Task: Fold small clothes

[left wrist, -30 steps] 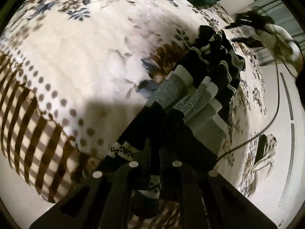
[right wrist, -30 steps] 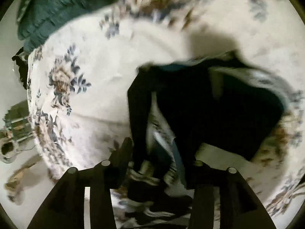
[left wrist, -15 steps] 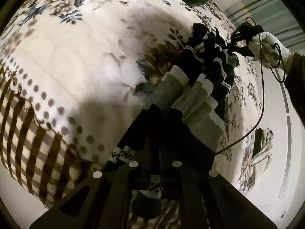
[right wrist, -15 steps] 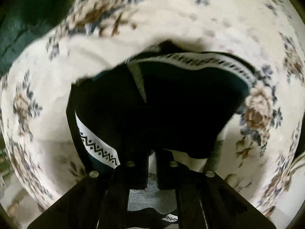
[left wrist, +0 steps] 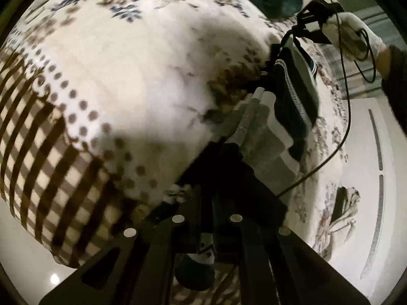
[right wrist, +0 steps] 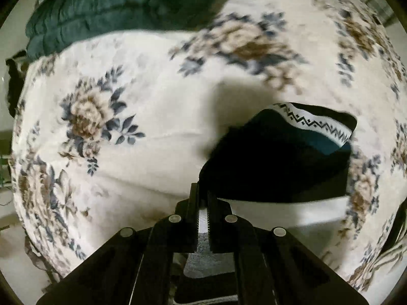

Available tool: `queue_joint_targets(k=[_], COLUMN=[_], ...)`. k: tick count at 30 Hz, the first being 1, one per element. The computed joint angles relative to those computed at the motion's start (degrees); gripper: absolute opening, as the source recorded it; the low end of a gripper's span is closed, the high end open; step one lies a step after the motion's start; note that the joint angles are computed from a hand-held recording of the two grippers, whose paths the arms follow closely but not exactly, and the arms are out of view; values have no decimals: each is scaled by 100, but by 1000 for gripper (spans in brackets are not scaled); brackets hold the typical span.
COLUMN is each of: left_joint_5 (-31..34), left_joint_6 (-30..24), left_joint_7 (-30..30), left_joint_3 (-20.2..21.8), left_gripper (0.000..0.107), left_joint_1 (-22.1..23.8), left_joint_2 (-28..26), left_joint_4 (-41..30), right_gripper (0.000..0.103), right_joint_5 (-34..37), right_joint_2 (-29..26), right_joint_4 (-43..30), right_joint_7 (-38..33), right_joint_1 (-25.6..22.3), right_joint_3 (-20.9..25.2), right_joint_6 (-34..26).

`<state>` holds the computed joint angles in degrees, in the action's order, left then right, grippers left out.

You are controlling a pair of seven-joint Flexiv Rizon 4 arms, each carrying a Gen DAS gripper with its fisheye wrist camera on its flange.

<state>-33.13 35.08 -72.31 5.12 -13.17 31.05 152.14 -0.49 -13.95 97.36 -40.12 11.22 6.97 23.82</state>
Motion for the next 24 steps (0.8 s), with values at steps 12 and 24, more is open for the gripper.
queue_joint_targets(k=[12,24], left_joint_5=[34,-22], left_joint_6=[-954,15], left_joint_7=[530,640], left_joint_3=[442,-294], left_gripper=[57,57], left_joint_1=[719,157], left_joint_2=[-199,-700], left_joint_4=[-69,-30], right_gripper=[66,56], right_joint_5=[1713,4991], right_joint_2=[1595,5708], right_joint_4=[1546,4957], right_joint_7=[-699,3005], right_joint_1=[827,1212], right_joint_3=[-551,2850], right_joint_6=[556,1106])
